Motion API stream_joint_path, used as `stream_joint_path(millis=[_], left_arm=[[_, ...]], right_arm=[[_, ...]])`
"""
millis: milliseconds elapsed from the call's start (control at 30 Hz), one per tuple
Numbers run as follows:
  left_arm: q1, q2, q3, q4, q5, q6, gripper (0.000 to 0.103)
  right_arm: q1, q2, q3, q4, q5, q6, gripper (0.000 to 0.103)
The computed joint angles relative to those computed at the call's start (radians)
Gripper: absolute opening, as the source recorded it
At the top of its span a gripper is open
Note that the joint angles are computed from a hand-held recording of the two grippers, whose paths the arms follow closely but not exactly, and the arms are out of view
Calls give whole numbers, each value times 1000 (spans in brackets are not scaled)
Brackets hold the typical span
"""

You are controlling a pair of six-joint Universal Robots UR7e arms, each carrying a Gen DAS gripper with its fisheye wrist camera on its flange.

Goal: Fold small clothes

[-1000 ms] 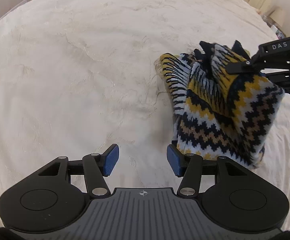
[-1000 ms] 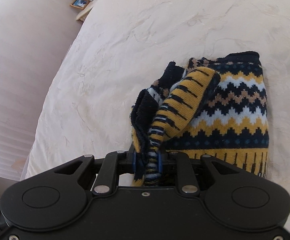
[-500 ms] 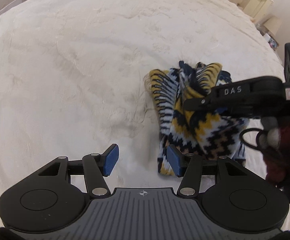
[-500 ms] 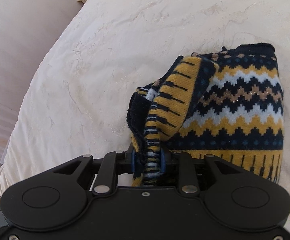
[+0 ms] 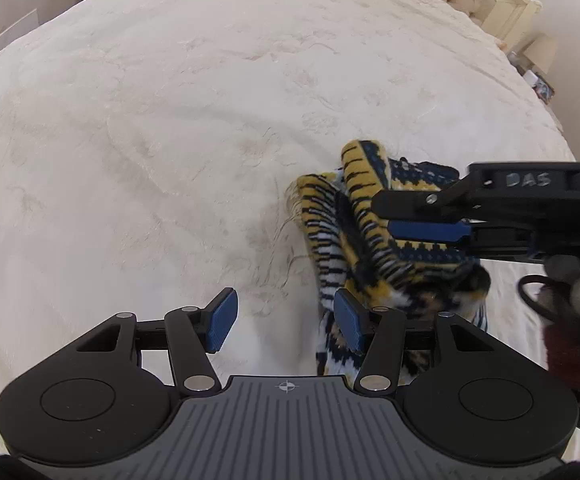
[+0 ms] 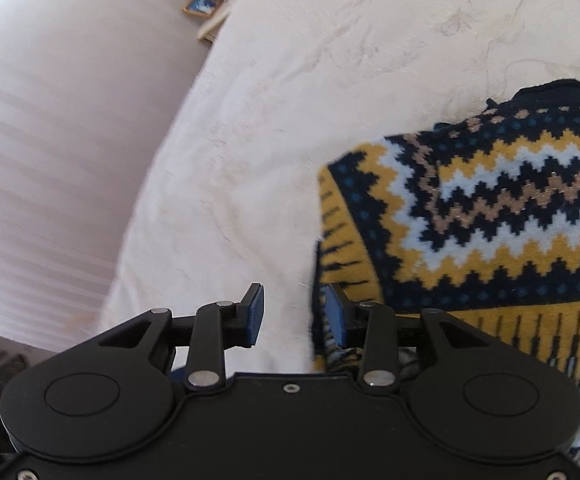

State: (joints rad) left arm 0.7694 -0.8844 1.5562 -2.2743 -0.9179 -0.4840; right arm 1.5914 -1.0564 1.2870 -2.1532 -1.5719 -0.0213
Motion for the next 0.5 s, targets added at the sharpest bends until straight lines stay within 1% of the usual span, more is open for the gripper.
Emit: stream_joint_path(millis=[100,233,367,500], left_arm=[[0,10,-19,-5,-3,12,52],[1,29,-51,-20,-3,49,52],[10,65,-102,-39,-24,98,52],[24,135,-202,-29,-54,187,52]], right_arm=[[-3,-22,17,-45,3,-12,47],[-12,-63,56,-113,-43,-5,47],[-24,-107,105,-164,-110,-1,47],[-36,-143,145,-167,-204,-28,47]])
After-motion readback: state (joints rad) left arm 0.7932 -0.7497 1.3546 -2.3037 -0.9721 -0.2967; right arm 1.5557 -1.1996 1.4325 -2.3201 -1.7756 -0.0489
